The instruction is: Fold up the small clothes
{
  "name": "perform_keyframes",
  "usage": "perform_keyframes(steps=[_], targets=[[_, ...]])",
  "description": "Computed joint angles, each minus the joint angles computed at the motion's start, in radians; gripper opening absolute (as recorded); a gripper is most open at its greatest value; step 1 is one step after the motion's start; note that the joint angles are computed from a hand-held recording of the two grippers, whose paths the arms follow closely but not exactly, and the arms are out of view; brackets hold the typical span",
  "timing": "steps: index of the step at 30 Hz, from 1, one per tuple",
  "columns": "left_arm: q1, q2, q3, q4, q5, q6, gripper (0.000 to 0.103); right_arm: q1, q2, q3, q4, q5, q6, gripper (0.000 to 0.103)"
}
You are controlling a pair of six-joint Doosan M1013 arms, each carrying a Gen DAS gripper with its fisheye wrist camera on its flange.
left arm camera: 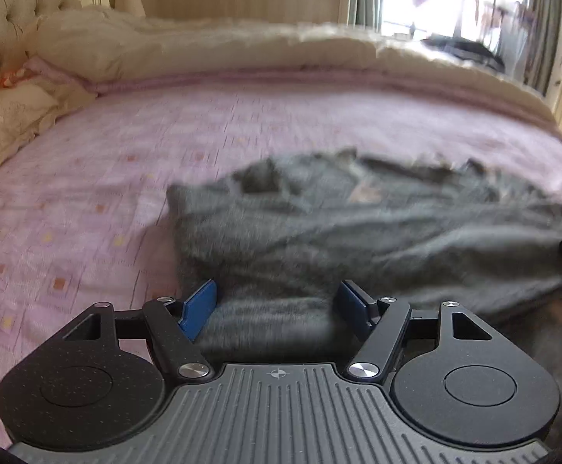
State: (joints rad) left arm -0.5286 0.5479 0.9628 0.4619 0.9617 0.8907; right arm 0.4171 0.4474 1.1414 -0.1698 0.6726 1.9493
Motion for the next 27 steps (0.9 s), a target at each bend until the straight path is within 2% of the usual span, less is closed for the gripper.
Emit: perform_keyframes(steps=[1, 2, 3, 5, 7, 10, 11, 12, 14, 15, 19, 24, 27], targets=[[0.000, -0.020, 0.038, 0.022, -0.038, -0.016, 0.071, 0.005, -0.007, 0.011, -0.038, -0.013, 0.038, 0.053], [0.003, -0.043, 0.093, 0.034, -0.117, -0.027, 0.071, 0.012, -0.017, 0.024, -0.079, -0.039, 0.068, 0.053], [0.004, -0.052, 0.113, 0.041, -0.144, -0.038, 0.071, 0.017, -0.026, 0.039, -0.110, -0.074, 0.089, 0.053], [-0.001, -0.055, 0.120, 0.059, -0.147, -0.057, 0.071, 0.023, -0.037, 0.053, -0.106, -0.131, 0.068, 0.053], [-0.005, -0.053, 0.120, 0.077, -0.145, -0.066, 0.072, 0.024, -0.032, 0.047, -0.028, -0.173, -0.016, 0.053], [-0.005, -0.055, 0.126, 0.086, -0.156, -0.076, 0.072, 0.026, 0.007, -0.008, 0.108, -0.111, -0.166, 0.053], [-0.005, -0.057, 0.130, 0.086, -0.162, -0.080, 0.072, 0.024, 0.029, -0.041, 0.166, -0.044, -0.213, 0.053], [-0.003, -0.057, 0.130, 0.085, -0.165, -0.079, 0.072, 0.022, 0.043, -0.045, 0.192, -0.024, -0.218, 0.053], [-0.002, -0.056, 0.129, 0.086, -0.167, -0.077, 0.072, 0.030, 0.029, -0.003, 0.148, -0.095, -0.181, 0.055], [-0.002, -0.056, 0.130, 0.086, -0.168, -0.077, 0.072, 0.035, 0.026, 0.002, 0.121, -0.100, -0.162, 0.055], [-0.002, -0.058, 0.133, 0.087, -0.172, -0.080, 0.072, 0.040, 0.005, 0.015, 0.111, -0.077, -0.138, 0.058], [-0.001, -0.058, 0.121, 0.063, -0.151, -0.050, 0.072, 0.042, -0.076, 0.110, 0.140, -0.114, -0.116, 0.065], [-0.008, -0.076, 0.129, 0.053, -0.123, -0.059, 0.072, 0.052, -0.139, 0.192, 0.102, -0.138, -0.058, 0.071]])
